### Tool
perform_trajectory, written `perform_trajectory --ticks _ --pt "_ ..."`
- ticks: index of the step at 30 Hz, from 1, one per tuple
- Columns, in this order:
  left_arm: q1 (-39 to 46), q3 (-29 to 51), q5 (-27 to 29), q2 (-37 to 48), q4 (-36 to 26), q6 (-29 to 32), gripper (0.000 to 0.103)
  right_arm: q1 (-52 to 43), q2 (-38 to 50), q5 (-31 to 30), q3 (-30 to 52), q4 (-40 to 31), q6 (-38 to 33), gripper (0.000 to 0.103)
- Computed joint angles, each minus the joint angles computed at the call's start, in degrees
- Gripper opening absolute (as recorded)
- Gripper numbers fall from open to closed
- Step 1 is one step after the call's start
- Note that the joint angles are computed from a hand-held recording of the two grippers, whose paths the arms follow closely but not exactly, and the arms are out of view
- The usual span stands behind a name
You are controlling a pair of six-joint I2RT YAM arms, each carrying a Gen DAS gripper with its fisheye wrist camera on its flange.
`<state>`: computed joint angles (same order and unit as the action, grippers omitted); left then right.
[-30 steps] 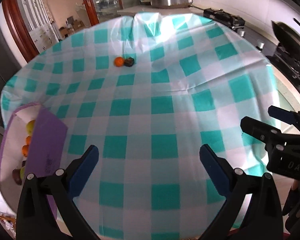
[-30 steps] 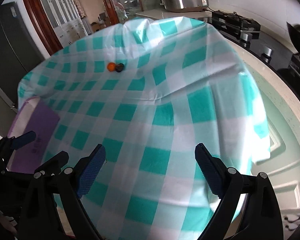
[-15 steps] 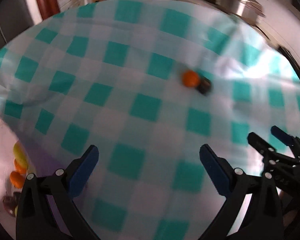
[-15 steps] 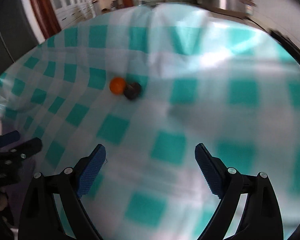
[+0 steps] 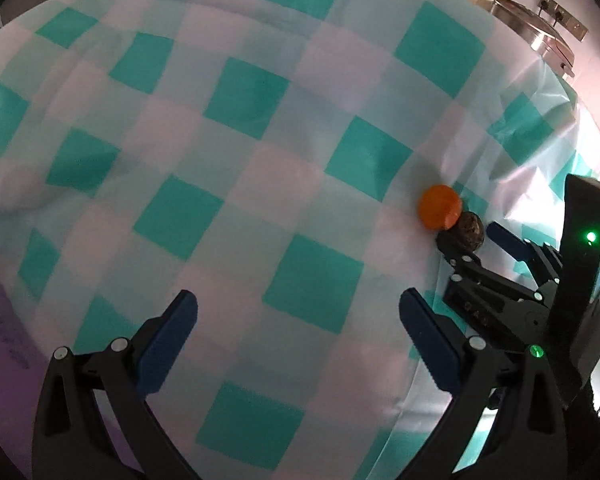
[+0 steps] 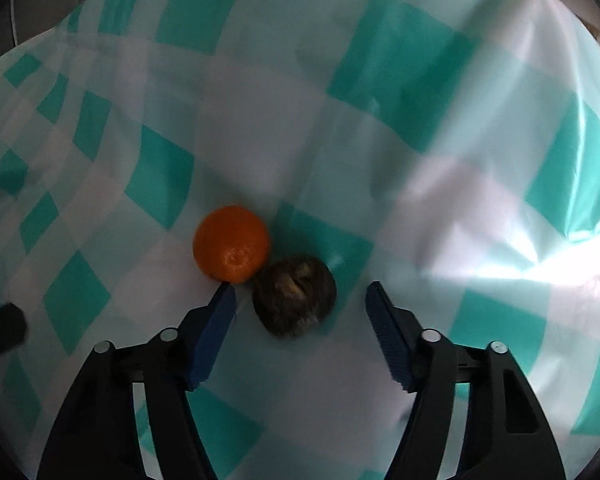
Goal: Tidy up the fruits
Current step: 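Grasp the last orange with the left tool while the right tool grasps the mangosteen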
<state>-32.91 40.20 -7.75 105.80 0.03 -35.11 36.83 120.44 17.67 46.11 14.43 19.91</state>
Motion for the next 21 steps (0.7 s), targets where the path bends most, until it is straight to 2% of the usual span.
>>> perform_trajectory --ticks 2,5,9,14,16,17,18,19,21 --pt "-0.4 1.6 0.2 1.9 0.9 -0.2 0.101 0.8 0.1 -0.8 -0.8 2.6 -2.2 0.039" --pt "-0.7 6.0 2.1 6.3 1.7 -0.1 0.101 2.0 -1.8 0.9 -3.9 3.9 -0.6 0.039" --pt "-2.2 13.2 3.5 12.6 2.2 0.8 0.101 1.8 -9.1 3.9 -14.6 6.6 7.5 0.039" --pt "-5.8 24.2 0.8 21.2 1.2 4.7 0.1 2.6 -17.7 4.8 -23.6 5.1 14.2 0.039" --pt "-6.8 27.8 -0.6 24.0 0.1 7.5 0.081 3.7 -20.4 5.5 -25.5 3.8 16.2 0.039" --pt "-8.1 29.1 -3.9 24.8 -0.7 9.7 0.07 4.1 -21.3 5.8 -26.2 3.3 16.9 0.039" --pt "-8.8 30.1 -5.5 25.2 -1.3 10.8 0.052 4.9 -22.7 6.4 -26.9 2.4 18.1 0.039" --pt "-9.2 28.7 -4.9 24.5 0.5 12.8 0.038 5.3 -23.5 6.6 -27.2 1.7 18.7 0.039" --pt "-9.6 26.8 -4.2 23.2 1.0 12.5 0.037 6.4 -24.5 6.5 -27.7 0.7 20.7 0.039"
